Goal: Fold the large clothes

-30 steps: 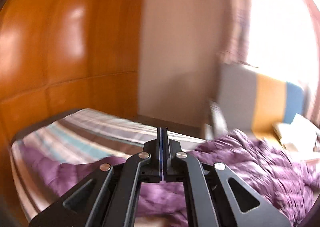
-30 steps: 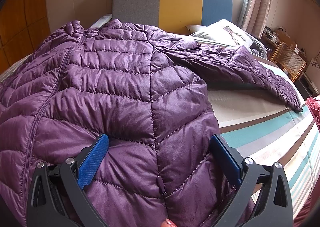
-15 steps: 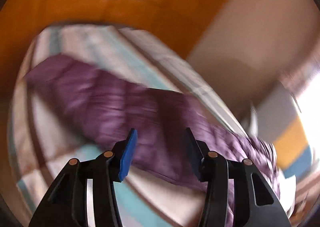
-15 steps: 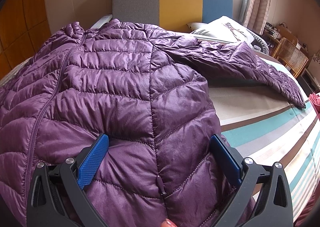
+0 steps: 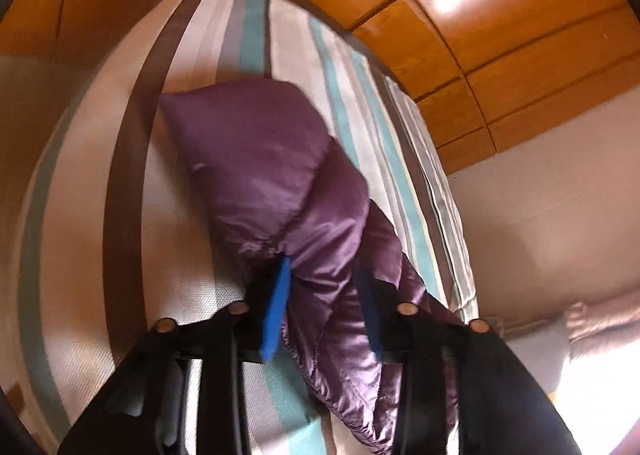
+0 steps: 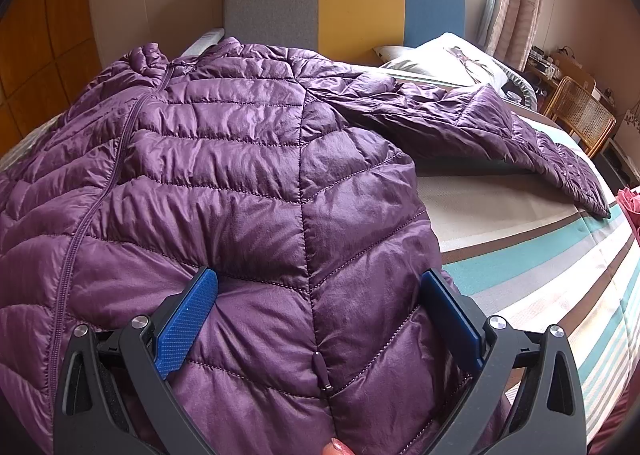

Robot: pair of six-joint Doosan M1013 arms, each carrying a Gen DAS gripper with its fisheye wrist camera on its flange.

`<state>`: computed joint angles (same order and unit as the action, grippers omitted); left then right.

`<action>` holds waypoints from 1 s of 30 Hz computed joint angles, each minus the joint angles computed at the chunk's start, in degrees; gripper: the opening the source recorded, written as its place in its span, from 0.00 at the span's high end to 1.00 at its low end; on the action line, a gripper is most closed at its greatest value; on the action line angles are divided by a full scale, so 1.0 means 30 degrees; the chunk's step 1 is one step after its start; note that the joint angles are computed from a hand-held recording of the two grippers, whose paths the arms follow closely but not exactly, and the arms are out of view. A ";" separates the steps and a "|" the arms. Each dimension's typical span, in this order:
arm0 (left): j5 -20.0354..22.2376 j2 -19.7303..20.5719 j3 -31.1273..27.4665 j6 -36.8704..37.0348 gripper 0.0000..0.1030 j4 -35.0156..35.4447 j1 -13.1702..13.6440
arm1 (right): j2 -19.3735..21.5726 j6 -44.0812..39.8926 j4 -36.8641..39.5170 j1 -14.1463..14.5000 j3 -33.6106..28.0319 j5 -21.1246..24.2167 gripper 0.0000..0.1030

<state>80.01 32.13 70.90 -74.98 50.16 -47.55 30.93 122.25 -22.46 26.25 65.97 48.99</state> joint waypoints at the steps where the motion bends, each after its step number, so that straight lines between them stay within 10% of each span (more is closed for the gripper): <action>1: 0.0385 -0.0043 0.0032 -0.0905 0.79 -0.0183 -0.0157 | -0.0008 0.0005 -0.0018 0.0000 0.0007 0.0004 0.03; 12: 0.2274 0.0161 0.0024 -0.2499 0.23 0.1367 -0.0773 | 0.0002 0.0005 -0.0016 0.0003 -0.0019 0.0021 0.03; 19: 0.1759 -0.0324 0.0668 -0.1793 0.21 0.0823 -0.0313 | -0.0024 -0.0023 0.0073 -0.0008 0.0019 -0.0008 0.03; 21: 0.1540 -0.0350 0.0747 -0.0573 0.24 0.0715 -0.0129 | -0.0009 -0.0009 0.0038 -0.0003 -0.0005 0.0013 0.03; 23: 0.0386 -0.0643 0.1374 -0.0181 0.71 0.0883 0.0164 | -0.0018 -0.0037 0.0116 -0.0021 0.0004 -0.0011 0.03; 25: -0.1976 -0.1115 0.2777 -0.2084 0.90 0.1344 0.0485 | -0.0017 -0.0029 0.0154 -0.0020 0.0010 -0.0009 0.03; 30: -0.0046 -0.0380 0.1156 0.0978 0.95 0.0642 0.0586 | -0.0019 -0.0013 0.0093 -0.0016 0.0026 -0.0025 0.03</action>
<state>79.87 30.99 74.37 -72.05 52.08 -45.79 30.87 122.22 -22.18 26.21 66.04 48.92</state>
